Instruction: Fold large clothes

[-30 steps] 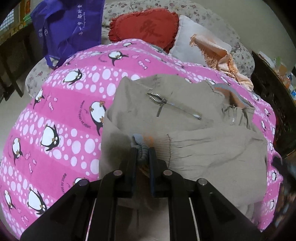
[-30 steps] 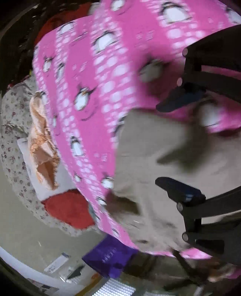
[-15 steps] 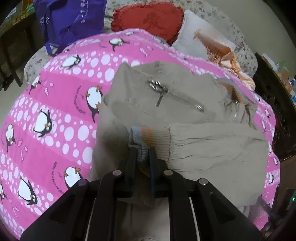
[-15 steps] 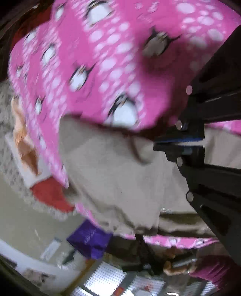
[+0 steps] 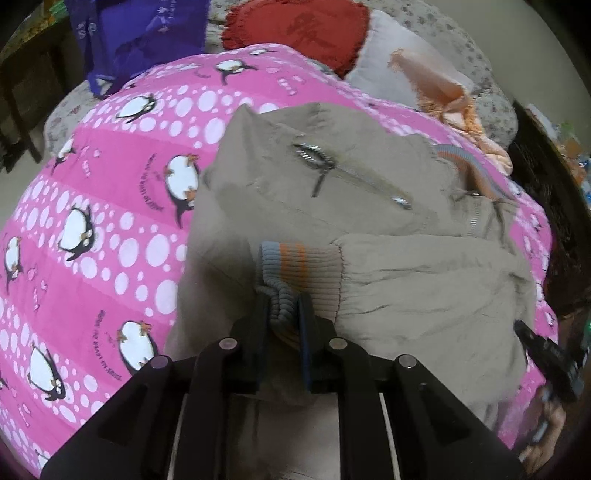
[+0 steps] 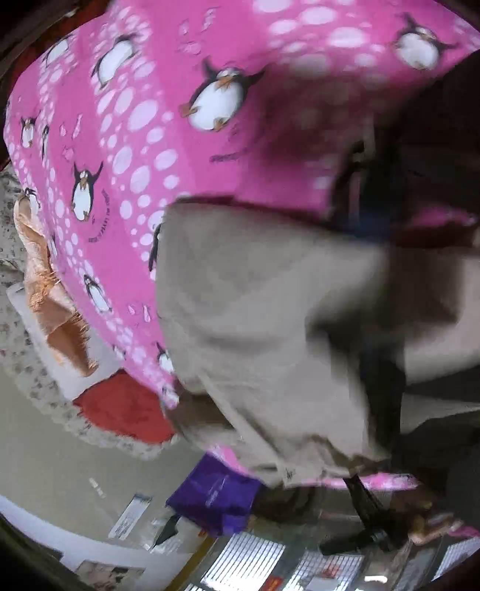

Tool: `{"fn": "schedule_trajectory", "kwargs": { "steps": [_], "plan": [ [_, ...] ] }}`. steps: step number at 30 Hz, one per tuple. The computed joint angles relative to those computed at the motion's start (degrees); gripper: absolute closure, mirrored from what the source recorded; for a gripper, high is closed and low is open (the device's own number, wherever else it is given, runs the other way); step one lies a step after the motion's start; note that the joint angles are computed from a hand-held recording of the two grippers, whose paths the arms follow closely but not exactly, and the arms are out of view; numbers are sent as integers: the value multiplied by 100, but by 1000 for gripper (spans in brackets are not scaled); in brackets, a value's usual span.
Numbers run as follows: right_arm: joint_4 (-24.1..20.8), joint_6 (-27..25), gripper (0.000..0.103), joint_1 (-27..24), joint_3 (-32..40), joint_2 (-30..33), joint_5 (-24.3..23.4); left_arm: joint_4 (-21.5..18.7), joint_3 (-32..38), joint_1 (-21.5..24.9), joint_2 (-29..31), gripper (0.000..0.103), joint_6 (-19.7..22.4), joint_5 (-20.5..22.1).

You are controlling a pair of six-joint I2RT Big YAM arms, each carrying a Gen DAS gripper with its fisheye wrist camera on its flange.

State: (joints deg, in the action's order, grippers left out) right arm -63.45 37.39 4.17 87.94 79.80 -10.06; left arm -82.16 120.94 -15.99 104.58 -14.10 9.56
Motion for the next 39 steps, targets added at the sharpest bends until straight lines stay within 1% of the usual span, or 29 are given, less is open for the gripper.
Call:
{"fn": "schedule_trajectory", "kwargs": {
  "steps": [2, 3, 4, 5, 6, 7, 8, 9, 10, 11, 13, 15, 16, 17, 18, 19, 20, 21, 22, 23, 24, 26, 28, 30, 34, 37, 39],
  "plan": [
    [71, -291, 100, 77, 169, -87, 554, 131, -63, 18, -73, 67, 82, 148],
    [85, -503, 101, 166, 222, -127, 981, 276, -145, 10, -116, 64, 116, 138],
    [-2, -758, 102, 228, 294, -95, 1520, 298, -150, -15, -98, 63, 138, 53],
    [-310, -877, 102, 213, 401, 42, 1799, 182, -74, -73, 11, 63, 183, -110],
    [-557, -795, 102, 83, 432, 158, 1506, 60, 9, -98, 108, 63, 216, -154],
    [-587, -645, 101, -17, 372, 145, 1196, -24, 43, -118, 167, 63, 237, -179],
    [-446, -523, 98, -57, 245, 1, 1044, 4, -24, -136, 141, 63, 230, -238],
    [-309, -470, 95, -47, 148, -167, 992, 110, -128, -135, 64, 63, 233, -242],
    [-272, -446, 90, 0, 114, -305, 960, 180, -190, -130, 12, 63, 245, -237],
    [-402, -430, 75, 82, 166, -389, 909, 212, -219, -122, -20, 60, 257, -243],
    [-684, -509, 60, 353, 283, -449, 926, 187, -213, -100, -46, 55, 235, -280],
    [-760, -774, 62, 708, 301, -467, 975, 214, -261, -78, -96, 51, 228, -287],
    [-882, -922, 65, 856, 310, -422, 1022, 208, -269, -81, -115, 45, 221, -319],
    [-1134, -1050, 66, 981, 341, -320, 1194, 217, -310, -90, -163, 43, 196, -368],
    [-1353, -1058, 66, 1054, 401, -168, 1430, 219, -338, -96, -203, 43, 184, -390],
    [-1500, -961, 64, 1072, 405, -25, 1632, 216, -374, -108, -249, 43, 194, -421],
    [-1484, -837, 64, 991, 345, 29, 1546, 180, -389, -120, -298, 42, 247, -474],
    [-1474, -656, 64, 886, 328, 44, 1338, 159, -421, -117, -356, 42, 308, -514],
    [-1515, -451, 64, 835, 388, 37, 1243, 165, -479, -97, -432, 39, 355, -531],
    [-1510, -352, 60, 835, 435, 4, 1279, 185, -528, -82, -501, 36, 376, -548],
    [-1456, -307, 60, 891, 514, -65, 1402, 260, -638, -46, -621, 35, 391, -560],
    [-1466, -408, 59, 1025, 717, -97, 1520, 379, -780, 3, -758, 32, 387, -584],
    [-1418, -537, 56, 1178, 916, -46, 1524, 483, -919, 38, -855, 31, 382, -620],
    [-1320, -712, 55, 1369, 1147, 127, 1439, 458, -969, 48, -854, 31, 371, -618],
    [-1328, -748, 55, 1543, 1438, 535, 1399, 442, -959, 21, -788, 31, 266, -447],
    [-1264, -602, 55, 1674, 1613, 759, 1318, 485, -892, -91, -651, 31, 364, -613],
    [-1183, -654, 55, 1722, 1818, 986, 1319, 456, -811, -137, -507, 31, 336, -795]
  ]
}}
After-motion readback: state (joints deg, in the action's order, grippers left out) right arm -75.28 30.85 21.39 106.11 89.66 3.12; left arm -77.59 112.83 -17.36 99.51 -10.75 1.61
